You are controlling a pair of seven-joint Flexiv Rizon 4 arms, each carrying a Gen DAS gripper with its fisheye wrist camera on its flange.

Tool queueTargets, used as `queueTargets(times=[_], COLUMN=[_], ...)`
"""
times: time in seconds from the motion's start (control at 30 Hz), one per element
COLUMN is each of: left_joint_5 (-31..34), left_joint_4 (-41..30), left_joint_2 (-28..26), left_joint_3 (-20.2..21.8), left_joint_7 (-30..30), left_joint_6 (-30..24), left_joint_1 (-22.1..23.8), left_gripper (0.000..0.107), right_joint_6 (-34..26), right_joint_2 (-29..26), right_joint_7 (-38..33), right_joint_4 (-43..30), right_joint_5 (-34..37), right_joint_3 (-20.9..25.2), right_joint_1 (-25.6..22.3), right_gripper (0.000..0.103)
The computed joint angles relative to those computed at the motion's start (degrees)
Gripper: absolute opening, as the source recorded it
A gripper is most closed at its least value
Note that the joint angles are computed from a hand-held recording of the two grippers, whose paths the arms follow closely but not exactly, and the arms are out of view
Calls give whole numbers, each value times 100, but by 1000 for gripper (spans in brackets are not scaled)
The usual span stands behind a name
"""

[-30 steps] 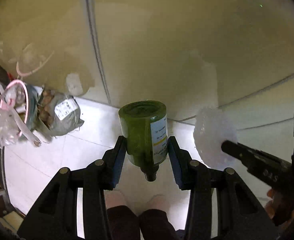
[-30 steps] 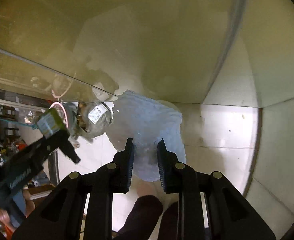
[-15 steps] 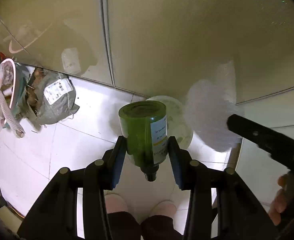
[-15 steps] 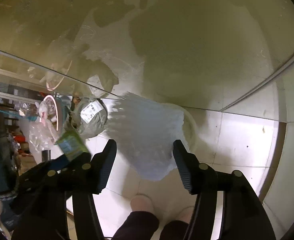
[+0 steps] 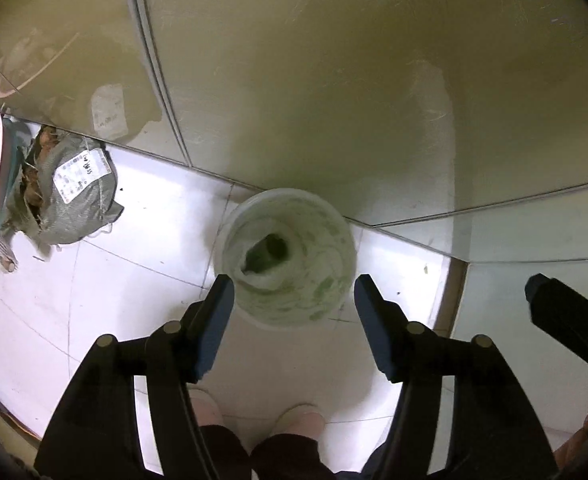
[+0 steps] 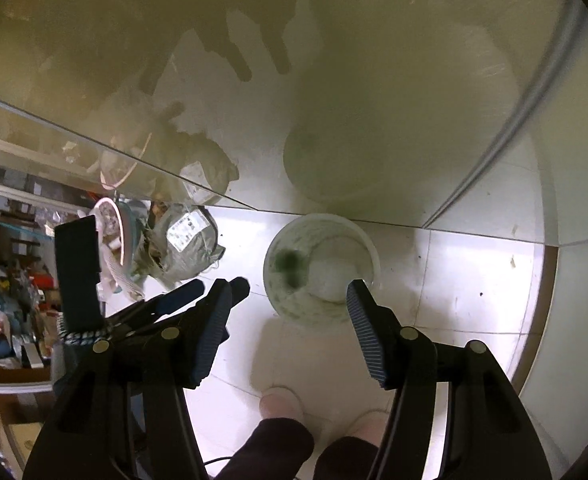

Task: Collect trash
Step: 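Open the left tool over the bucket while the right tool releases the mesh net, then raise both tools back over the floral tablecloth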

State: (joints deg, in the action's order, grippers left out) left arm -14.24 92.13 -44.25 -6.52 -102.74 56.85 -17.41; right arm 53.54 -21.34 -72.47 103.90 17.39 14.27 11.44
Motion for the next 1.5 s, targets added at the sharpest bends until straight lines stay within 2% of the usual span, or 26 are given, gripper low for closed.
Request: queueTargets(times=[0.23, 0.47, 0.63, 0.83, 0.97, 1.07, 1.13, 1.23, 1.33, 1.5], left_joint_5=[442, 928, 1069, 1018, 972, 997, 921, 962, 805, 926], left_joint_4=[-15, -304, -958, -1961, -2613, -3256, -3514, -3987, -4287, -5260], left_joint_2=[685, 1817, 2480, 2845, 2944, 2843, 2779, 2598, 2451, 1872], left_joint_3=[297, 363, 294, 219, 174, 151, 134, 129, 93, 155], left_joint_7=[-281, -138, 101, 258, 495, 726, 925, 982, 1124, 1133], left_joint_6=[-654, -1633, -2330, -2725, -2782, -2929, -2846, -2871, -2839, -3103], left_joint_1=[-185, -149, -43, 121, 207, 256, 294, 219, 213, 30], left_gripper=[61, 61, 61, 61, 61, 61, 61, 71, 81, 92], right_joint_6=[-298, -1132, -1628, -1998, -2171, -2271, -2361, -2480, -2528, -2450], right_joint_2=[585, 1399, 1876, 2261, 2446, 2439, 2438, 2416, 2378, 2383], right_joint_7=[490, 976, 1467, 2180, 2633, 2830, 2974, 3175, 3370, 3605], right_joint_4=[38, -386, -871, -1547, -1926, -2159, -2303, -2454, -2623, -2621], right_joint_5=[-420, -987, -1581, -2497, -3191, -3737, -4188, -4692, -4851, -5182], right_joint_3=[-157, -301, -358, -332, -264, -214, -183, -186, -241, -303], right_joint_1=[170, 345, 524, 698, 775, 821, 854, 871, 849, 734], right_gripper=[56, 56, 56, 56, 56, 56, 56, 57, 58, 68])
